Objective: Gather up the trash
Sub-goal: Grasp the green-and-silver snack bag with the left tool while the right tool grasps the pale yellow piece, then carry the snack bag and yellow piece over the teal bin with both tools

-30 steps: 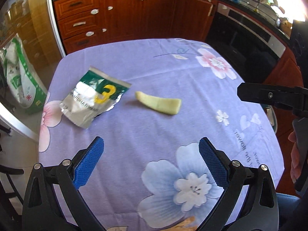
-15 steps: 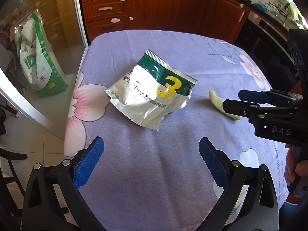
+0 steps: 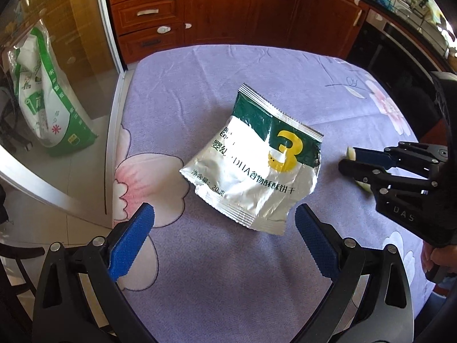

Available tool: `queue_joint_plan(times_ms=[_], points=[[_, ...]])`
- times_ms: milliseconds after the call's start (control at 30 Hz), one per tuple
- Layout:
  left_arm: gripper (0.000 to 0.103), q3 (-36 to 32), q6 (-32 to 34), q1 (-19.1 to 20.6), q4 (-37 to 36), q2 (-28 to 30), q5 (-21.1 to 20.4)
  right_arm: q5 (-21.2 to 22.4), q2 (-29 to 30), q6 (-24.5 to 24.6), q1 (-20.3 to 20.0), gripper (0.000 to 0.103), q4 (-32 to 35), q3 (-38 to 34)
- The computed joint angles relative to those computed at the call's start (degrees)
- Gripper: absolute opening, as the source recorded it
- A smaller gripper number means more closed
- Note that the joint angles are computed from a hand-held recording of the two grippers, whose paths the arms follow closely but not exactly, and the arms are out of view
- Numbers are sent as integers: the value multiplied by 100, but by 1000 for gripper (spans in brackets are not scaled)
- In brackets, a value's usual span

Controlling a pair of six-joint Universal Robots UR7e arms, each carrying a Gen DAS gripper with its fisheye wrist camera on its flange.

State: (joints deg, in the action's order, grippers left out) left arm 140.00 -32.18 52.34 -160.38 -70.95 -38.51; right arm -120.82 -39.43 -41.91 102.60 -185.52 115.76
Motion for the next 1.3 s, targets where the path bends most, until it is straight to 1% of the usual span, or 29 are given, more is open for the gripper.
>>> queue_joint_plan(times_ms=[67,100,133,267,367,467,500,533,567,600,633,667,700,733,800,833,933,1067,1167,1300], points=[[99,-130,297,112,-24,77,-23,102,-108,113,-1,15,132,4],[99,-191,479,173,-93,123,-49,170,-187,170,-11,10,181,40],[99,-246,669,243,-177,158,-93,216,-272,243,-16,8,252,67],[99,-592,1242,526,-297,383,-199,432,-588,484,-107,8,581,204],[99,-821,1430,692,-308,539,-322,554,-801,569,-196,8,708,327],[98,-898,1595,714,-482,676,-346,654,-970,634,-263,8,844,394],[95,-891,1625,699,-561,709,-326,674,-1012,646,-272,8,870,413],[88,-869,1633,660,-624,735,-280,701,-1064,648,-292,8,875,444],[84,-846,1638,612,-674,766,-222,723,-1099,649,-304,8,871,459],[73,-812,1618,551,-715,785,-177,732,-1121,647,-313,8,874,461],[58,-783,1604,501,-742,789,-151,738,-1145,652,-326,8,885,463],[49,-757,1585,455,-765,784,-181,754,-1177,667,-346,8,904,471],[33,-737,1550,426,-761,763,-259,761,-1195,670,-360,8,895,486],[22,-715,1481,372,-765,767,-292,765,-1208,673,-367,8,884,497],[15,-641,1357,202,-778,812,-229,781,-1250,686,-388,8,867,531],[9,-608,1285,106,-744,836,-201,786,-1289,679,-404,8,846,560],[6,-500,1013,-171,-751,896,-263,833,-1431,702,-468,8,851,629],[6,-374,420,-622,-583,943,-161,939,-1728,748,-569,8,861,773],[6,-352,-25,-959,-244,922,-30,1058,-2011,789,-679,8,920,896],[6,-480,-591,-1344,396,938,79,1194,-2408,786,-811,8,947,1089]])
